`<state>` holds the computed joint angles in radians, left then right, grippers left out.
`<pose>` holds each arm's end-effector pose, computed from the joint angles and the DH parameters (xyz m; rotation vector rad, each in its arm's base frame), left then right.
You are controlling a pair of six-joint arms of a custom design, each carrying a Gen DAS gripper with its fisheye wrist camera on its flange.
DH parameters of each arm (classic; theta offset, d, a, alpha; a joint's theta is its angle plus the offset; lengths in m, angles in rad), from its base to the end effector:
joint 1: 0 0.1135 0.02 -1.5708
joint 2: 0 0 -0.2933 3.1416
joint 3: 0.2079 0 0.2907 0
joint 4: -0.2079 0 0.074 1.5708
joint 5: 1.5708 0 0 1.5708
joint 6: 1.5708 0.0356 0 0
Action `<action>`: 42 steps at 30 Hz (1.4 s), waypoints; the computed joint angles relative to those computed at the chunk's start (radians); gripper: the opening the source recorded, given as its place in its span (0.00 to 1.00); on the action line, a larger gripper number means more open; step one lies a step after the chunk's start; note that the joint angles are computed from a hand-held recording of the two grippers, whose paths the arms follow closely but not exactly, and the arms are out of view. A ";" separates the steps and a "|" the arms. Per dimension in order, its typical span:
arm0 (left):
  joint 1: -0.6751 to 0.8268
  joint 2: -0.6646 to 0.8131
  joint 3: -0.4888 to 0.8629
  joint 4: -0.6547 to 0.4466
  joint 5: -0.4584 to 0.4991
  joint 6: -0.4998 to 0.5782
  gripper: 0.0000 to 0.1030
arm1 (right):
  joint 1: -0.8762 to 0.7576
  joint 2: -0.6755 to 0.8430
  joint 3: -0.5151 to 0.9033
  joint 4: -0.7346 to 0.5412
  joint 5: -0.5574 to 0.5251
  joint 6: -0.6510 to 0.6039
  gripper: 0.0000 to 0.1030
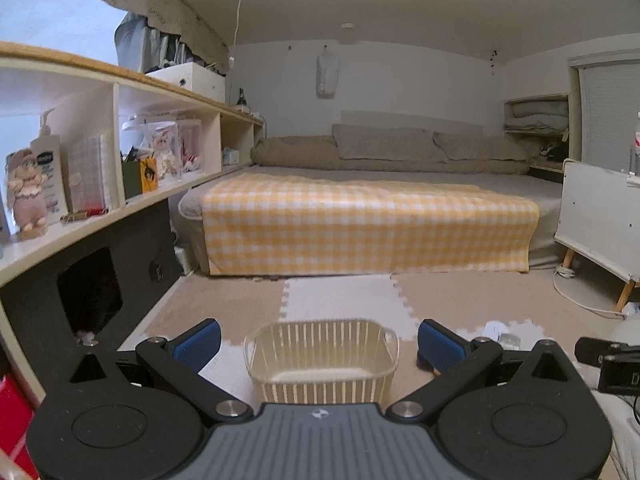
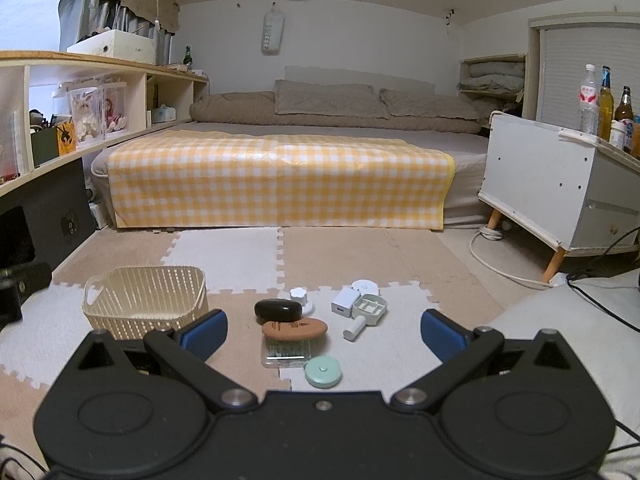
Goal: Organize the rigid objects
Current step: 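Grasp the cream basket rim with the left gripper while the right gripper grasps the cork coaster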
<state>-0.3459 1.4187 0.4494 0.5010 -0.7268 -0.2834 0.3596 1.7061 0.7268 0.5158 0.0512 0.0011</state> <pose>0.2675 -0.0712 0.1574 -0.3801 1.8902 0.3217 0.3432 0.1271 0.1525 -0.3316 2.0109 0.1746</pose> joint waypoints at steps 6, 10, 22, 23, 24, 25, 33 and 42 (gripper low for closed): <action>0.062 0.030 0.077 0.025 0.032 0.107 1.00 | -0.027 0.055 0.102 -0.037 -0.030 0.008 1.00; 0.117 0.069 0.152 0.002 0.083 0.138 1.00 | -0.028 0.109 0.187 -0.062 -0.029 -0.014 1.00; 0.337 0.282 0.475 -0.234 0.282 0.108 1.00 | -0.037 0.378 0.584 -0.242 -0.045 -0.091 1.00; 0.368 0.309 0.508 -0.272 0.310 0.083 1.00 | -0.038 0.406 0.623 -0.266 -0.049 -0.091 1.00; 0.391 0.330 0.532 -0.297 0.331 0.067 1.00 | -0.040 0.435 0.666 -0.294 -0.053 -0.089 1.00; 0.413 0.351 0.553 -0.314 0.354 0.055 1.00 | -0.043 0.468 0.715 -0.329 -0.060 -0.087 1.00; 0.528 0.501 0.660 -0.426 0.507 -0.008 0.73 | -0.053 0.702 1.056 -0.560 -0.096 -0.058 1.00; 0.586 0.636 0.798 -0.631 0.603 -0.031 0.42 | -0.047 0.972 1.463 -0.871 -0.153 -0.074 1.00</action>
<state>0.2400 2.0548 1.2476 -0.1304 -0.1237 -0.3144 0.3123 2.6777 2.1898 -0.3548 -0.1015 -0.0732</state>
